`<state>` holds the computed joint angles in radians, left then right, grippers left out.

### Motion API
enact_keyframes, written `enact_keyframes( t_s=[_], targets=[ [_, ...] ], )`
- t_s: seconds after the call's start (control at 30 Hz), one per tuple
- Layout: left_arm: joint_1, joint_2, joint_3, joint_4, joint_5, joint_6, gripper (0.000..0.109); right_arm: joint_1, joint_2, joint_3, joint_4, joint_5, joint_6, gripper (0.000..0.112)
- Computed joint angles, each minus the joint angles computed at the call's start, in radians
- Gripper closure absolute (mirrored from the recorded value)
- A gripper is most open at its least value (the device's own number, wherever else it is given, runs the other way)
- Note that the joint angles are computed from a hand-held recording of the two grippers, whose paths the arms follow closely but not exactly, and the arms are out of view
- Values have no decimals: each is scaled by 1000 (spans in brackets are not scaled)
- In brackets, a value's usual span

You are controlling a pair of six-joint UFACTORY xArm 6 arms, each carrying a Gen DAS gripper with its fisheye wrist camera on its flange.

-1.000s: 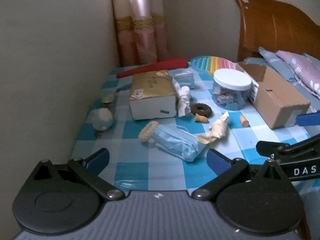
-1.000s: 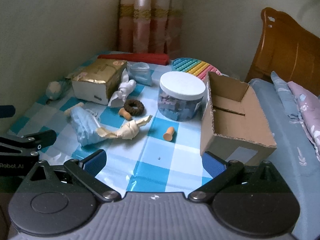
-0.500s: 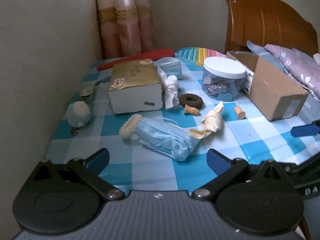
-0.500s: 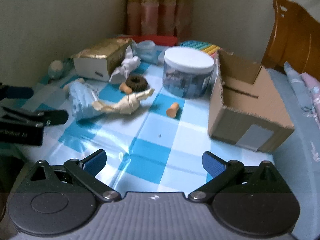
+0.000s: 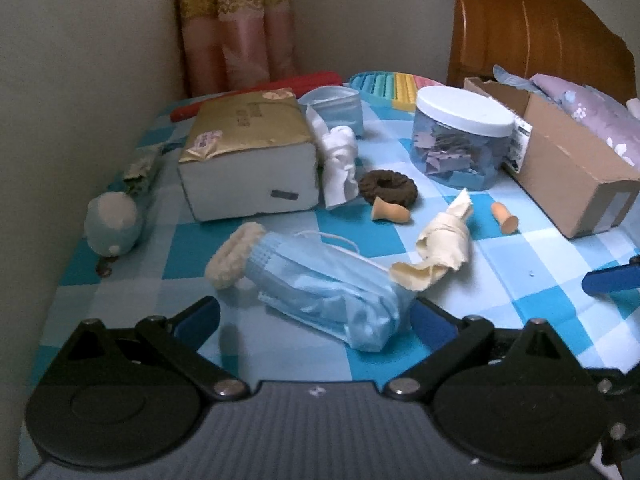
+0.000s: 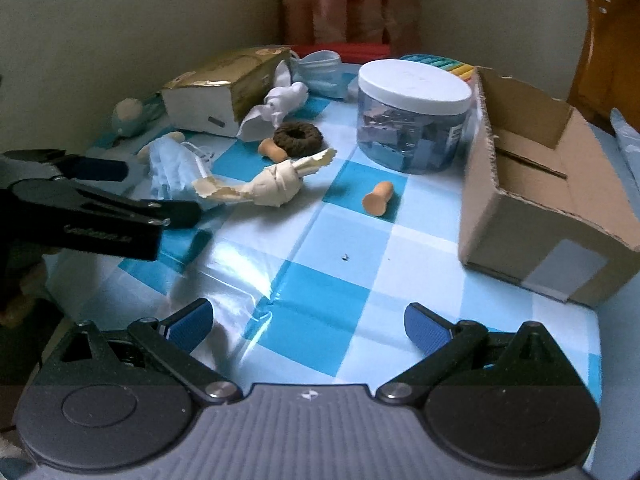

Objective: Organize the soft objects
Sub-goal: 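Move the right tool toward the beige knotted bone toy while the left tool approaches the blue mask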

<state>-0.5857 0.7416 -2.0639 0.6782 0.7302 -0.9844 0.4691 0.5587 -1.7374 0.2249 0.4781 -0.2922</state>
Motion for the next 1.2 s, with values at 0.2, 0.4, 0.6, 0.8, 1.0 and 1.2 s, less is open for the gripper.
enact_keyframes(
  t_s=[0.2, 0.4, 0.6, 0.8, 1.0, 1.2],
  targets=[
    [10, 34, -42, -27, -13, 18, 13, 2, 24, -40, 25, 21, -34, 9],
    [12, 45, -53, -31, -33, 21, 19, 3, 29, -49, 33, 25, -37, 9],
    [17, 26, -29, -34, -51, 17, 37, 9, 25, -42, 19, 25, -37, 9],
    [15, -65, 96, 2, -67, -40, 37, 16, 32, -51, 5, 23, -30, 9],
    [9, -155, 216, 66, -50, -101, 37, 30, 54, -85, -20, 5, -43, 9],
    [17, -220, 306, 99, -40, -168, 37, 43, 139, -214, -44, 19, -50, 17]
  ],
)
